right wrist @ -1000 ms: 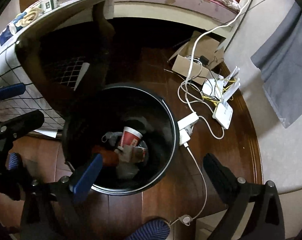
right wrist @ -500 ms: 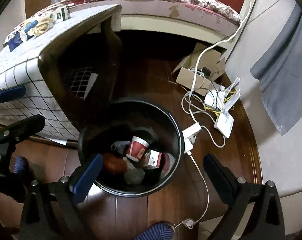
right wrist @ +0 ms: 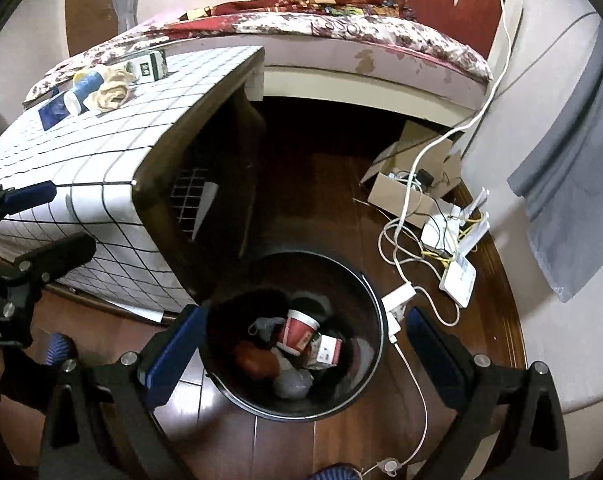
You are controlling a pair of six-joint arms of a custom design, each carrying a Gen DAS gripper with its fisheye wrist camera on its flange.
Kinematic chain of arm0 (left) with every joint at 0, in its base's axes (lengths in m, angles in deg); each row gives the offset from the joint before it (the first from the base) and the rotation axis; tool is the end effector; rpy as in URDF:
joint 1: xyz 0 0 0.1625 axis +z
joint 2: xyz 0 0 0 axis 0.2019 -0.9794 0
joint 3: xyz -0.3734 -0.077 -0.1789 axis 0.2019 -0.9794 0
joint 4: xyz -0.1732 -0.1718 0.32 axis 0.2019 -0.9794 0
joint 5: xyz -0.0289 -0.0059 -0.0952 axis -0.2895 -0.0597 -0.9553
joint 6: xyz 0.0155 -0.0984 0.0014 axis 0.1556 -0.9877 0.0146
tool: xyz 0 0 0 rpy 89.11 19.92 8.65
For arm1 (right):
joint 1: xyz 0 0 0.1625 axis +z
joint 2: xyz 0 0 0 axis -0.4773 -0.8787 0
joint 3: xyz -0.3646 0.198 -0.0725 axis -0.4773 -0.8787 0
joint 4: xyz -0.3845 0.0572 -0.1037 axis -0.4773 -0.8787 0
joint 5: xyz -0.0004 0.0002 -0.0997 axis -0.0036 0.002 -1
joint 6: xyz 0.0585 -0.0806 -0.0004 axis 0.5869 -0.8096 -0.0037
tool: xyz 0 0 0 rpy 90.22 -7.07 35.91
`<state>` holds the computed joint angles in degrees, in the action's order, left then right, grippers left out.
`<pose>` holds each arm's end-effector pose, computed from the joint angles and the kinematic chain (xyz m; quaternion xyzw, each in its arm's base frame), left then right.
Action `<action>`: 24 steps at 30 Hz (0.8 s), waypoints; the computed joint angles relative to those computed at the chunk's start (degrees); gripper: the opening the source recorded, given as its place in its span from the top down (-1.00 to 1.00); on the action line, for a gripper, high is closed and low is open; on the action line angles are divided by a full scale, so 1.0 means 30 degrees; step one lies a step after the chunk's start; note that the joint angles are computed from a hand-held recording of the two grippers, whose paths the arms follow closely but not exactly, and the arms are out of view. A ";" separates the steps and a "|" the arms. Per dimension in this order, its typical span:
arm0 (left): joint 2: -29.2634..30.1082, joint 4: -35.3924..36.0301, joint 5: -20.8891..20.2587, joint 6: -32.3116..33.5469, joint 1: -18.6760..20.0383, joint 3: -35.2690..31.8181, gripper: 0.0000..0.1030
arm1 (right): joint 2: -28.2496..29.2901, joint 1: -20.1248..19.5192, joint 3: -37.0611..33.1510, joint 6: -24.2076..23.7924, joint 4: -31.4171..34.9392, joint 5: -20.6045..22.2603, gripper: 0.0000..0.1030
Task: Collect trash
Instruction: 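Move both open tools back toward the remaining trash on the table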
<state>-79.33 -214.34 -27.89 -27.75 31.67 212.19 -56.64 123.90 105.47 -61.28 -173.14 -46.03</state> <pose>-0.1718 -0.4692 0.1099 0.0782 0.8386 -0.3837 0.3786 0.1530 -0.5742 0.1058 0.4205 -0.8420 0.1962 0.2751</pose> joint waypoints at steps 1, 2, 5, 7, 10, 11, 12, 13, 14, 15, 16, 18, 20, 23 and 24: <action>-0.0174 0.0085 0.0102 -0.0107 -0.0039 0.0123 -0.93 | -0.0017 0.0058 0.0036 -0.0029 -0.0013 0.0020 -0.98; -0.0347 0.0230 0.0219 -0.0222 -0.0063 0.0221 -0.93 | -0.0013 0.0152 0.0067 -0.0059 -0.0031 0.0079 -0.98; -0.0786 0.0557 0.0553 -0.0396 -0.0147 0.0488 -0.93 | 0.0030 0.0417 0.0033 -0.0046 0.0014 0.0155 -0.98; -0.1121 0.0844 0.0744 -0.0485 -0.0197 0.0639 -0.93 | 0.0105 0.0637 -0.0081 -0.0015 0.0071 0.0252 -0.98; -0.1723 0.1237 0.1226 -0.0484 -0.0302 0.0872 -0.93 | 0.0156 0.0917 -0.0178 0.0067 0.0154 0.0523 -0.97; -0.1886 0.1320 0.1349 -0.0505 -0.0354 0.0958 -0.93 | 0.0190 0.1048 -0.0231 0.0116 0.0181 0.0626 -0.98; -0.2035 0.1373 0.1510 -0.0469 -0.0381 0.1004 -0.93 | 0.0222 0.1171 -0.0282 0.0193 0.0226 0.0731 -0.98; -0.2251 0.1457 0.1717 -0.0409 -0.0418 0.1073 -0.93 | 0.0252 0.1320 -0.0380 0.0337 0.0364 0.0900 -0.98; -0.2521 0.1608 0.1950 -0.0336 -0.0434 0.1135 -0.93 | 0.0298 0.1448 -0.0454 0.0473 0.0448 0.0992 -0.98; -0.2805 0.1729 0.2219 -0.0259 -0.0442 0.1206 -0.94 | 0.0340 0.1578 -0.0560 0.0605 0.0552 0.1086 -0.98; -0.3002 0.1811 0.2355 -0.0265 -0.0458 0.1306 -0.94 | 0.0407 0.1742 -0.0689 0.0782 0.0659 0.1241 -0.98; -0.3733 0.2321 0.2855 -0.0262 -0.0432 0.1478 -0.94 | 0.0550 0.2007 -0.0897 0.1128 0.0852 0.1483 -0.98; -0.4308 0.2737 0.3251 -0.0246 -0.0410 0.1625 -0.94 | 0.0732 0.2291 -0.1204 0.1606 0.1204 0.1843 -0.98; -0.5660 0.4107 0.4003 -0.0648 -0.0323 0.1957 -0.94 | 0.1047 0.2668 -0.1570 0.2169 0.1629 0.2343 -0.98; -0.5896 0.4182 0.4152 -0.0577 -0.0275 0.2034 -0.94 | 0.1169 0.2789 -0.1672 0.2259 0.1696 0.2437 -0.98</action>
<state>-97.02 -201.80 -15.43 -29.48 30.84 218.29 -53.13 132.26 100.46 -54.50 -168.05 -38.72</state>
